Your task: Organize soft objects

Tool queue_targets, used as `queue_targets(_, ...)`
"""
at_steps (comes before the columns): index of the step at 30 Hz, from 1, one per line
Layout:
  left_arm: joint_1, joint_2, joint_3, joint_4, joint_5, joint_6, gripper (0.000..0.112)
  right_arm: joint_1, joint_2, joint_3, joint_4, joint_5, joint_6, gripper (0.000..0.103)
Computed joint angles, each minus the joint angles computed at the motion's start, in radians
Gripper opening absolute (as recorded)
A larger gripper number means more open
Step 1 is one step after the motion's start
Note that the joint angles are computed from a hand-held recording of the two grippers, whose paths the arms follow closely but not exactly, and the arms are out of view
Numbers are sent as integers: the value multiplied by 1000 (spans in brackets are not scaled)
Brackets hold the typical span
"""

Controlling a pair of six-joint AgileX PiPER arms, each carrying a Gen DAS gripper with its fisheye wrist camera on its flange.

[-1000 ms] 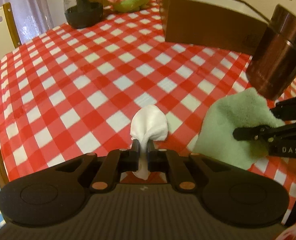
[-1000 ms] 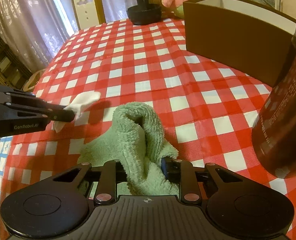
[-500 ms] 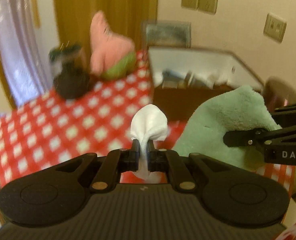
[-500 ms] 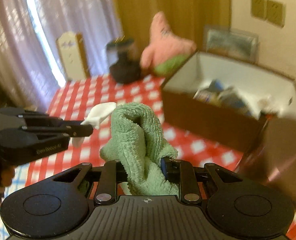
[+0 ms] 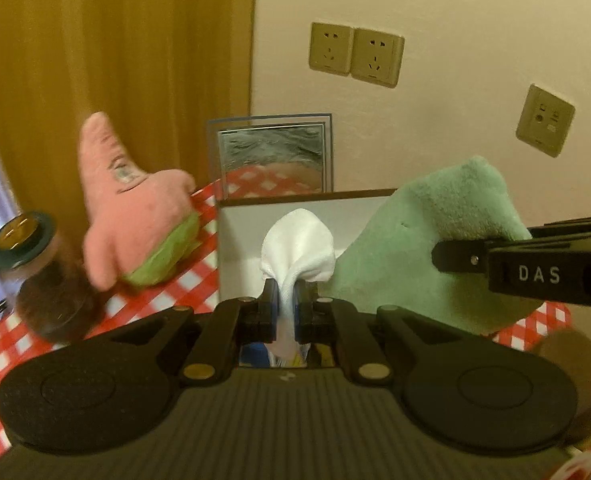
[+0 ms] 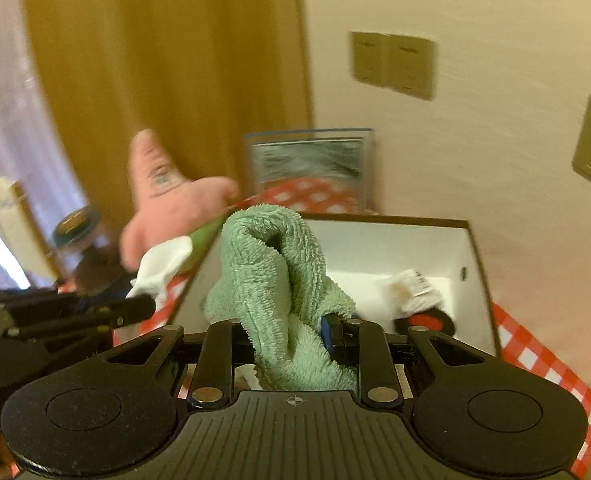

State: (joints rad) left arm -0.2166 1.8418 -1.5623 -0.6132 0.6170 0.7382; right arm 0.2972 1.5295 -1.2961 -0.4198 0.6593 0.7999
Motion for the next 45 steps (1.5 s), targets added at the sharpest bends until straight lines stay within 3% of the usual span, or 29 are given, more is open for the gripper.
queue_targets(7,-76,266,-363,137,108,-158,9,-143,162,-159,66,50,-49,25)
queue_targets(8,-85,301,-412,153,122,-177,11,-161,180,-171,68,45,-47,30)
queue_targets(10,-99,363,-498,167,145,-209,26,-185,214,-189,64,43,-41,45)
queue_targets(11,-106,402,-557,181,167,-240,27,-191,229,-203,51,56,-31,56)
queue_targets(12,-111,433,-608,197,191,-266,27,-196,235,-206,45,56,-28,60)
queue_targets(16,-121,519,-741,234,258,-311,29,-220,233,-202,97,55,-68,61)
queue_targets(19,-116,528,-744,238,271,-316,30,-244,218,-190,180,57,-125,61)
queue_targets(26,-84,386,-501,189,200,-264,31,-241,119,-108,285,56,-193,62)
queue_targets(33,-36,138,-156,94,105,-156,32,-177,-73,49,244,21,-131,63)
queue_targets(40,54,-150,177,-79,64,65,32,10,-336,256,20,18,117,63)
queue_targets(45,138,-366,384,-159,86,195,33,305,-476,346,-248,185,443,63)
